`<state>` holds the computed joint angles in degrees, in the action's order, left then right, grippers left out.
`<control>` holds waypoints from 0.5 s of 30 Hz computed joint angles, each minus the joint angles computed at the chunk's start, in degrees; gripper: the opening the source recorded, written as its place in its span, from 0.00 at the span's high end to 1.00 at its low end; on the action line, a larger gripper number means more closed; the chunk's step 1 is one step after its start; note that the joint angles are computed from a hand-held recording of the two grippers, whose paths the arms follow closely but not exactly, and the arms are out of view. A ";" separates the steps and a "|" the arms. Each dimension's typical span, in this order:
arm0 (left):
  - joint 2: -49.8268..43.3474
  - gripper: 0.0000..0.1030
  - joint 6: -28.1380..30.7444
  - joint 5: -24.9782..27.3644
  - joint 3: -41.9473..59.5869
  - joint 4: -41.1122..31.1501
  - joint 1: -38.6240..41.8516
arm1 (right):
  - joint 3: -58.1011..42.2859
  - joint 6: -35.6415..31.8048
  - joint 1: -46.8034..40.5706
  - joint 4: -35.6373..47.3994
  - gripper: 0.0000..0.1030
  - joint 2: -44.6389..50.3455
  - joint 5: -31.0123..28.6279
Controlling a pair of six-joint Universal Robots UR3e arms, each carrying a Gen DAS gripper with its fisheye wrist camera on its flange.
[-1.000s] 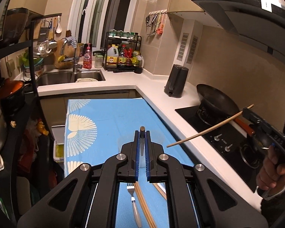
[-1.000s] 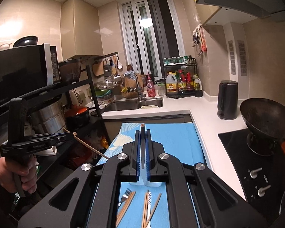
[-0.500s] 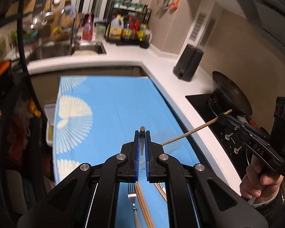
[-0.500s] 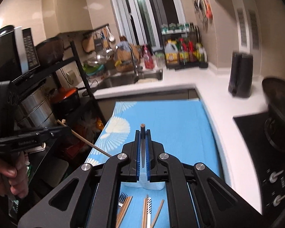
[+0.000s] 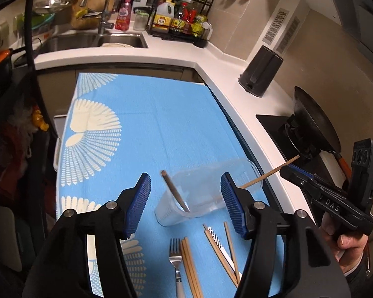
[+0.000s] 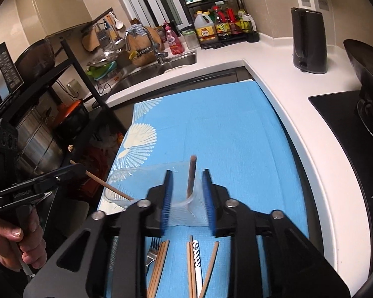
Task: Organize utensils
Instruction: 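Open the left tool over the container while the right tool releases its chopstick inside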
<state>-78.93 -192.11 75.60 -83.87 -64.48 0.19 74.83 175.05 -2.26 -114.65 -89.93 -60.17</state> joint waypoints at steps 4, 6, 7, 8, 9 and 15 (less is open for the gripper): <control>0.09 0.41 -1.06 6.57 -0.07 3.13 -2.73 | 0.55 0.26 -0.53 0.60 0.64 -0.61 -0.14; 0.77 0.38 -1.72 9.40 -0.90 5.14 -4.09 | 1.06 -0.22 -1.08 1.03 0.64 -1.44 0.10; 1.28 0.35 -2.33 11.52 -1.32 6.26 -5.18 | 1.76 -0.59 -1.53 1.25 0.64 -2.41 0.33; 2.05 0.35 -2.81 13.30 -2.17 7.61 -6.17 | 2.46 -1.10 -2.14 1.46 0.64 -3.36 0.73; 3.02 0.34 -3.13 15.05 -3.26 9.02 -7.24 | 3.48 -1.61 -2.66 1.55 0.64 -4.72 1.01; 8.82 0.32 -6.30 29.61 -12.31 19.66 -18.61 | 12.98 -6.10 -8.62 1.42 0.64 -16.20 4.96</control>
<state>-70.11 -198.41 105.21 -96.18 -44.82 -18.42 87.81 168.95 -10.88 -113.23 -106.13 -55.21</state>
